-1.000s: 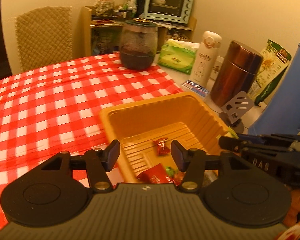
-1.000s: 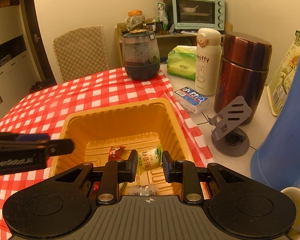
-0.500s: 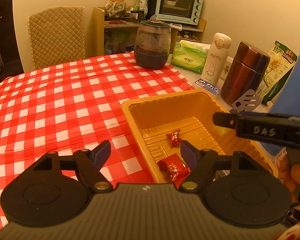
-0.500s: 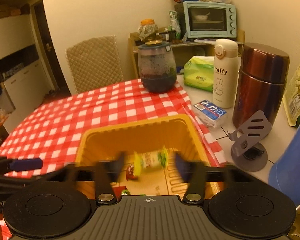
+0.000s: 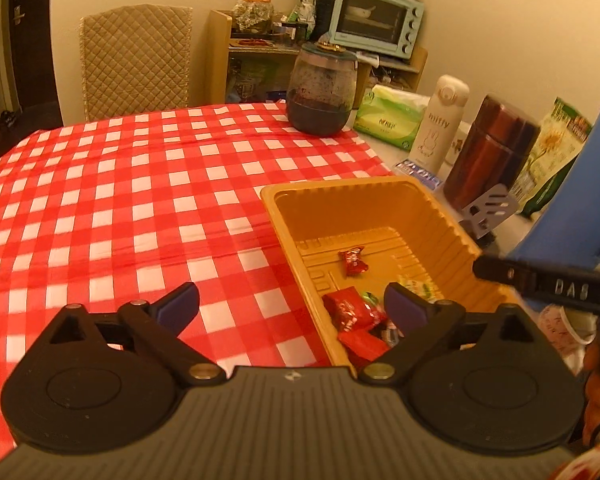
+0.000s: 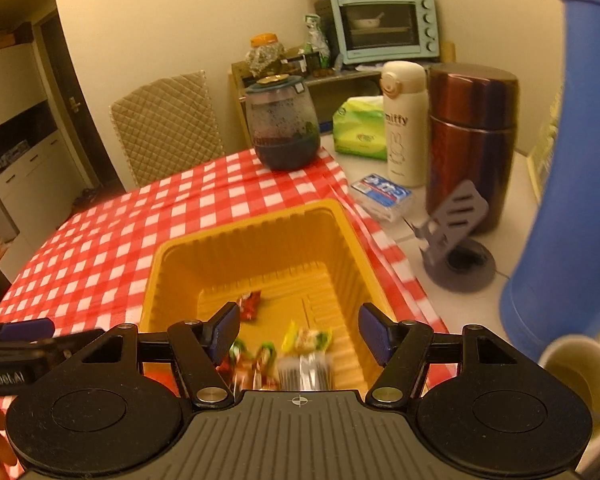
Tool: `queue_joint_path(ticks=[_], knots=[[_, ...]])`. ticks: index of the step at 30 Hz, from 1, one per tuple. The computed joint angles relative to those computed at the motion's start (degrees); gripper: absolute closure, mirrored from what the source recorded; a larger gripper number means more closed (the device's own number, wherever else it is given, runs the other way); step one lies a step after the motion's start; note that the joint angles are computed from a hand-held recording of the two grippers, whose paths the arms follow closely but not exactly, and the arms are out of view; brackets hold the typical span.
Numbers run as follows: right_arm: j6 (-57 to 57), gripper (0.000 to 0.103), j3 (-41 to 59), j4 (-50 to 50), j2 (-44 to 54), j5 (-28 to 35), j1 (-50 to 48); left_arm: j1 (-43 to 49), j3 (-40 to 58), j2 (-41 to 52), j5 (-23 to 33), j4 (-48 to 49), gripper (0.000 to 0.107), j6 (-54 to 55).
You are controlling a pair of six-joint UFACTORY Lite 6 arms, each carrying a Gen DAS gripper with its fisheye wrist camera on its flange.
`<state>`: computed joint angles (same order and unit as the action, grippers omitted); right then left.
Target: Organize snacks
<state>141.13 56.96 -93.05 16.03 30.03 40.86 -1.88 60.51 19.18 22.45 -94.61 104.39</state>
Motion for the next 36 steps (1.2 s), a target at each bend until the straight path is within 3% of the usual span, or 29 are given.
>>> queue_joint_path(ticks=[10,17,27,36], knots=[[-8.7,0.028,-4.7,17.3,-10.7,8.0,11.7,3.6,-15.1,-19.0,-0.3,7.6,0.005,-7.3],[-14.3,0.021,-2.0,26.7,-14.2,17.2,21.7,8.3,-22.2,-33.3,3.2,22.6,0.004,-21.7],[-16.5,0.019,2.4,32.9,-13.7,27.6,34.3,18.6,-27.5,-48.6,13.9,39.6,0.004,-36.9],[-16.8,0.018,8.0,35.6,-11.0,34.6,42.7,32.3,-32.1,-64.6,27.9,45.0,0.004,-37.7]])
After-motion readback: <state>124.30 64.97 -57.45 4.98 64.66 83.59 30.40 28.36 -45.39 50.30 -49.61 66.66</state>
